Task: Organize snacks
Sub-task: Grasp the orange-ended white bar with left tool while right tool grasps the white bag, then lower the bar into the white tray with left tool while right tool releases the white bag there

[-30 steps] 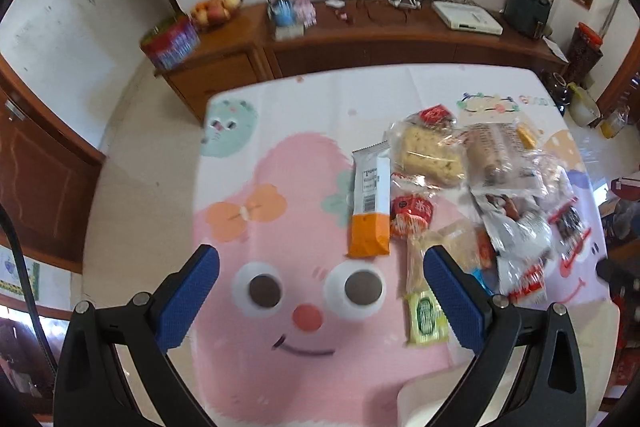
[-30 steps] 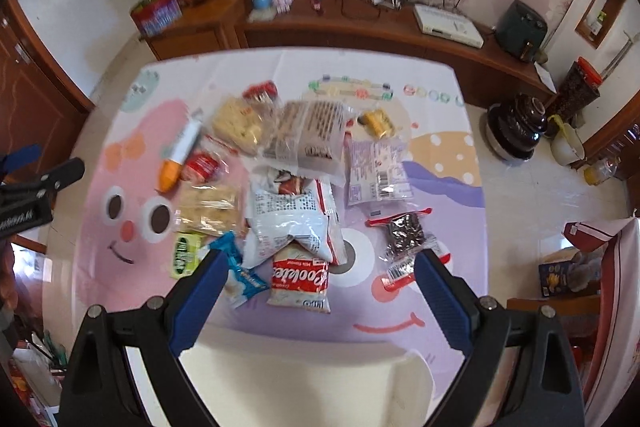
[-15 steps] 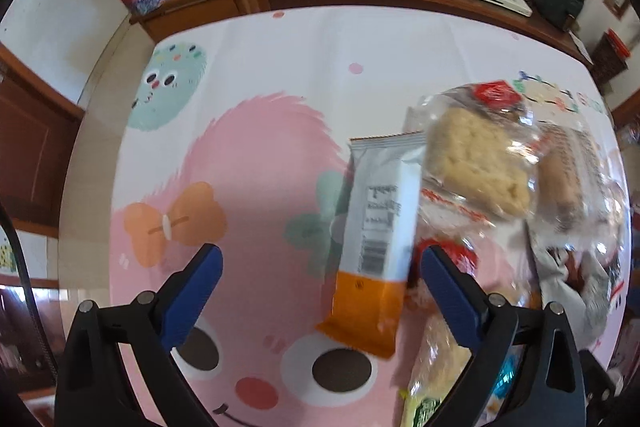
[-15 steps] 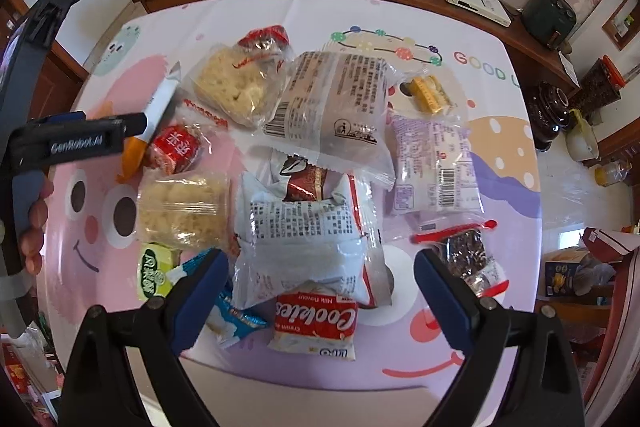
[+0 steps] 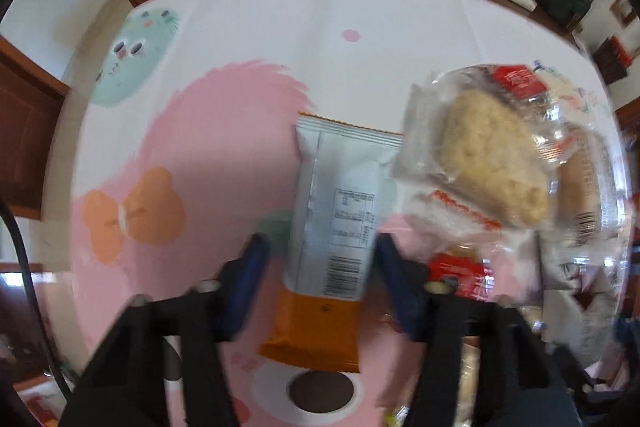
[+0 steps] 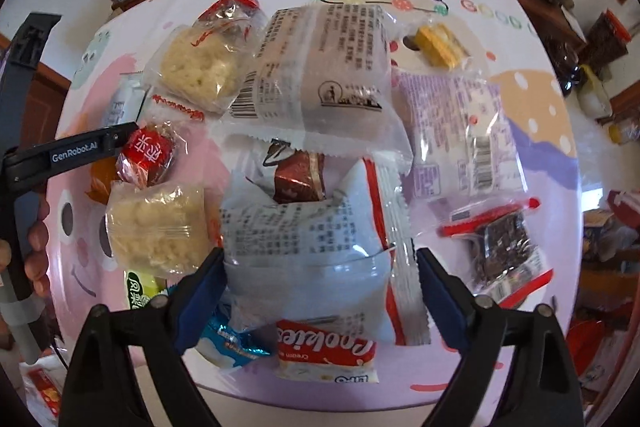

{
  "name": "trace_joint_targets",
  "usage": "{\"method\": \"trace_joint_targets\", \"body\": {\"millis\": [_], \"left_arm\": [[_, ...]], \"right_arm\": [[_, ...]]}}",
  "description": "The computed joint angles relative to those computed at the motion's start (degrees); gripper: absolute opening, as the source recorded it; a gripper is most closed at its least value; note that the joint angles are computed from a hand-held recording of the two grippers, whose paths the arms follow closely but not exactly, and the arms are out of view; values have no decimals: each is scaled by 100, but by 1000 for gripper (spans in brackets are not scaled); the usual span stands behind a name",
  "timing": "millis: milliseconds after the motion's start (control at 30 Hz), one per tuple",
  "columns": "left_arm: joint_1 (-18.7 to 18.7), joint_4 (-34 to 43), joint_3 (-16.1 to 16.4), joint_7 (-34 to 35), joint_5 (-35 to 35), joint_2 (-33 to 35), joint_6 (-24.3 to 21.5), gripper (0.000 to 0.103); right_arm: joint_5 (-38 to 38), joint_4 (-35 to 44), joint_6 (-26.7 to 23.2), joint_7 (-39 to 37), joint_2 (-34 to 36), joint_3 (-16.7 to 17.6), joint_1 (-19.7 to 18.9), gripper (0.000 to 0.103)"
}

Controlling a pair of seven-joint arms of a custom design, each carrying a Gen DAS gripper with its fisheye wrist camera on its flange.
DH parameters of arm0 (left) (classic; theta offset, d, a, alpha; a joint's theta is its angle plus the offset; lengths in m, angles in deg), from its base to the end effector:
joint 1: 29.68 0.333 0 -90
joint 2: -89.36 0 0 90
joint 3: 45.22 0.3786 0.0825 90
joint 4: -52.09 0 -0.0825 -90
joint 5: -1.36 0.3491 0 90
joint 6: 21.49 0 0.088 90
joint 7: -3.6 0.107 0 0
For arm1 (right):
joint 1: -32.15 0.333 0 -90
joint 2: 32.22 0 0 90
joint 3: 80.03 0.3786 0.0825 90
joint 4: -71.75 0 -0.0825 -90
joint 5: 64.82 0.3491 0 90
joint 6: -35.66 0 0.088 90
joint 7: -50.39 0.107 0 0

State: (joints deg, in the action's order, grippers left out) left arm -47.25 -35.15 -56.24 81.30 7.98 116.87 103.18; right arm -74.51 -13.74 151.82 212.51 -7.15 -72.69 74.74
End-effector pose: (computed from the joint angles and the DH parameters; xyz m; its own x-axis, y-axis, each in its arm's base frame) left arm 0.6328 -0.3086 0.4738 -0.3089 -0.9509 0.0221 -0.9366 0.3000 -0.1808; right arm 0.4638 0.5095 0.4999 -0.3244 -0.9439 -0.0619 -0.9351 0.3299 -0.1295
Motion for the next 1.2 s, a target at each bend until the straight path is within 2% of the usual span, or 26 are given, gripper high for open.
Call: {"method": "trace_joint_targets", "body": {"millis": [33, 67, 167, 233, 400, 567, 733, 833, 1000, 1200], "left_arm": [[-34, 25, 18, 6, 71, -9, -81, 38], [-56, -7, 32, -4, 127, -39, -86, 36], [-68, -229, 30, -52, 194, -205, 29, 33], [-50, -455, 15, -93, 200, -389, 197, 33], [76, -890, -97, 45, 30, -942, 439, 33], [238, -1651, -253, 497, -450, -2019, 727, 33], [216, -2082, -309, 816, -1012, -3022, 587, 33], [117, -2414, -324, 889, -1346, -3668, 466, 33], [-81, -2863, -356, 658, -1781, -4440, 220, 34], [-290, -3452, -569, 203, -1745, -5184, 165, 34]], "right_arm": [[-14, -39, 44, 45, -21, -5, 15, 84], [-37, -159, 209, 96, -92, -11, 19, 72], [46, -317, 389, 144, -208, 28, -29, 64], [-4, -373, 413, 182, -264, 35, -7, 63], [-254, -611, 497, 495, -585, 36, 91, 62], [-701, -533, 318, 863, -906, 95, 200, 62], [-1152, -350, 33, 1161, -1195, 239, 357, 62], [-1503, -212, -299, 1301, -1394, 372, 521, 62], [-1756, -196, -783, 1550, -1725, 664, 750, 63], [-1789, -350, -1213, 1947, -2039, 1005, 974, 64]]}}
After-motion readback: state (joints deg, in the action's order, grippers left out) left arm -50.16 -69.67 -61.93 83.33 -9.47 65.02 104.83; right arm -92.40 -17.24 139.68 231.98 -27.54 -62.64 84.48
